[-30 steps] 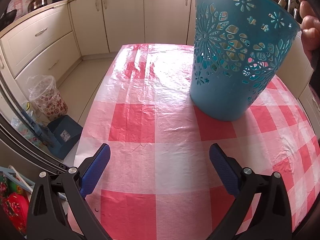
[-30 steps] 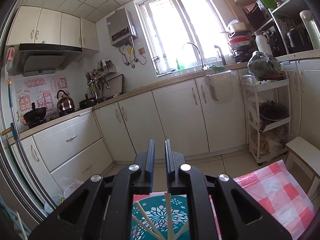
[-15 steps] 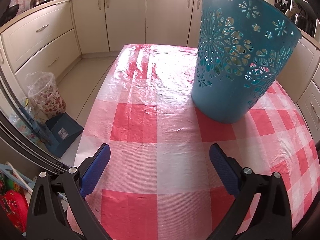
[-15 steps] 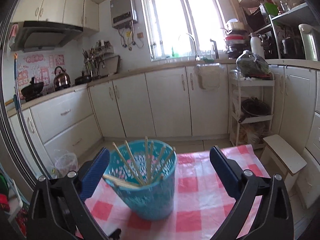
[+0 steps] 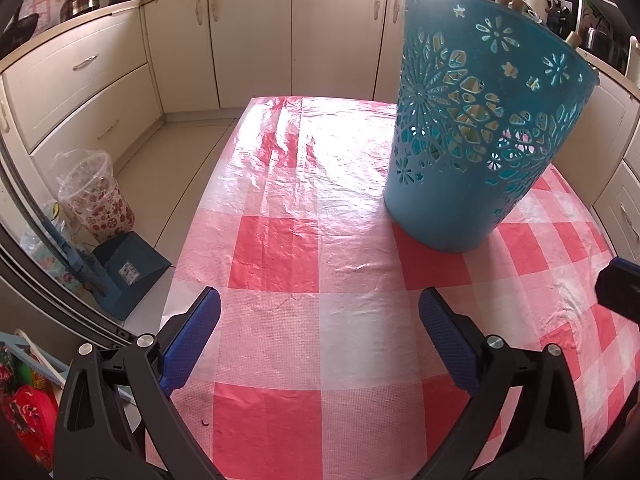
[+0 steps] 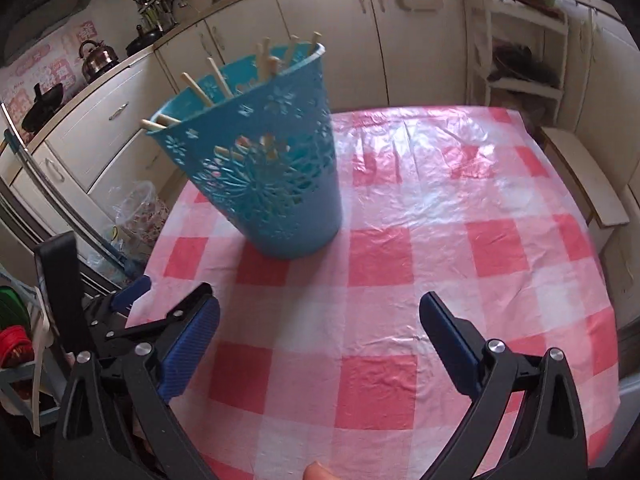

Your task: Organize utensils

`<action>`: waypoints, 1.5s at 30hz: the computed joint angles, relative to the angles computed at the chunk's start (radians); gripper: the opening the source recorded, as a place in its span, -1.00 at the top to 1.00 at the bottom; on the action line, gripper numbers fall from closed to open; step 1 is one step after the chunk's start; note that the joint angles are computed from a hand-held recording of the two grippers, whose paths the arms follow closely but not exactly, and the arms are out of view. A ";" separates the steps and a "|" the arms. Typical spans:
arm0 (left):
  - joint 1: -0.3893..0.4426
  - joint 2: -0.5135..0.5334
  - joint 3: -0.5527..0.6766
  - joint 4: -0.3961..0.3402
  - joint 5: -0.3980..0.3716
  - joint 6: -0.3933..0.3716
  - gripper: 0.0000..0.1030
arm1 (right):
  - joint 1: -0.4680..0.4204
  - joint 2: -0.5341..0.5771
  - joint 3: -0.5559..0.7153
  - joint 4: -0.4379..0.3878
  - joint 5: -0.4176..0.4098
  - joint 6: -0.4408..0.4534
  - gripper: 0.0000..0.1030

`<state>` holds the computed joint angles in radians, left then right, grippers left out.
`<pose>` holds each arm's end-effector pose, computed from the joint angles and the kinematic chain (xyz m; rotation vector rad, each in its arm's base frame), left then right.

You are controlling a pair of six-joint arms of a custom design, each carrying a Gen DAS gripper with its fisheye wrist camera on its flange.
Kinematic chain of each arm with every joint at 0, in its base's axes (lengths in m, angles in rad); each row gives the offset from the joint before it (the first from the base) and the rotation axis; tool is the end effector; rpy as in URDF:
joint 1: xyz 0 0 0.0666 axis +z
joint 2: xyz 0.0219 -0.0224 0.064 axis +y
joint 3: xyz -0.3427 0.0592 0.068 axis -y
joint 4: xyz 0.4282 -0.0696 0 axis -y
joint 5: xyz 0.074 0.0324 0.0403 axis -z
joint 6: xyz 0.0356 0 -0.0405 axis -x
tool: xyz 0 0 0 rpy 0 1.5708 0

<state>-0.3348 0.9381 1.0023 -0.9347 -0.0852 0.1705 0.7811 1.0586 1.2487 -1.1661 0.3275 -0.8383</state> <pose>0.3520 -0.1197 0.3908 0.1624 2.4354 -0.1221 0.2881 0.2689 0.4542 0.1972 2.4842 0.2687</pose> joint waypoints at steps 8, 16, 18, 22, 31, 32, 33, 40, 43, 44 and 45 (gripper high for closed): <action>0.005 -0.035 0.019 -0.045 -0.075 -0.007 -0.85 | 0.024 -0.025 -0.043 -0.025 0.116 -0.024 -0.85; -0.020 -0.113 0.042 -0.098 -0.126 0.002 -0.85 | 0.074 0.003 0.010 -0.073 0.177 0.038 -0.85; -0.030 -0.143 0.046 -0.114 -0.141 -0.009 -0.85 | 0.092 0.000 0.016 -0.077 0.184 0.027 -0.85; -0.039 -0.194 0.071 -0.176 -0.132 -0.008 -0.85 | 0.148 -0.006 0.044 -0.107 0.240 -0.005 -0.85; -0.124 -0.321 0.118 -0.319 -0.208 0.017 -0.85 | 0.311 -0.001 0.139 -0.221 0.366 -0.091 -0.86; -0.140 -0.330 0.127 -0.337 -0.227 0.025 -0.85 | 0.329 0.000 0.150 -0.233 0.380 -0.103 -0.86; -0.146 -0.340 0.134 -0.351 -0.232 0.028 -0.85 | 0.343 0.004 0.161 -0.244 0.393 -0.115 -0.86; -0.180 -0.414 0.181 -0.448 -0.258 0.065 -0.85 | 0.443 0.023 0.238 -0.327 0.470 -0.214 -0.86; -0.194 -0.436 0.206 -0.495 -0.272 0.083 -0.85 | 0.485 0.037 0.278 -0.374 0.510 -0.258 -0.86; -0.208 -0.443 0.214 -0.512 -0.292 0.093 -0.85 | 0.500 0.044 0.295 -0.394 0.523 -0.274 -0.86; -0.222 -0.448 0.223 -0.524 -0.308 0.101 -0.85 | 0.516 0.050 0.310 -0.412 0.535 -0.289 -0.86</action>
<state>-0.5567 0.4897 1.2250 -1.4591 -0.3933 0.2718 1.2974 1.1090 1.5590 -1.5777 0.8623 -1.1272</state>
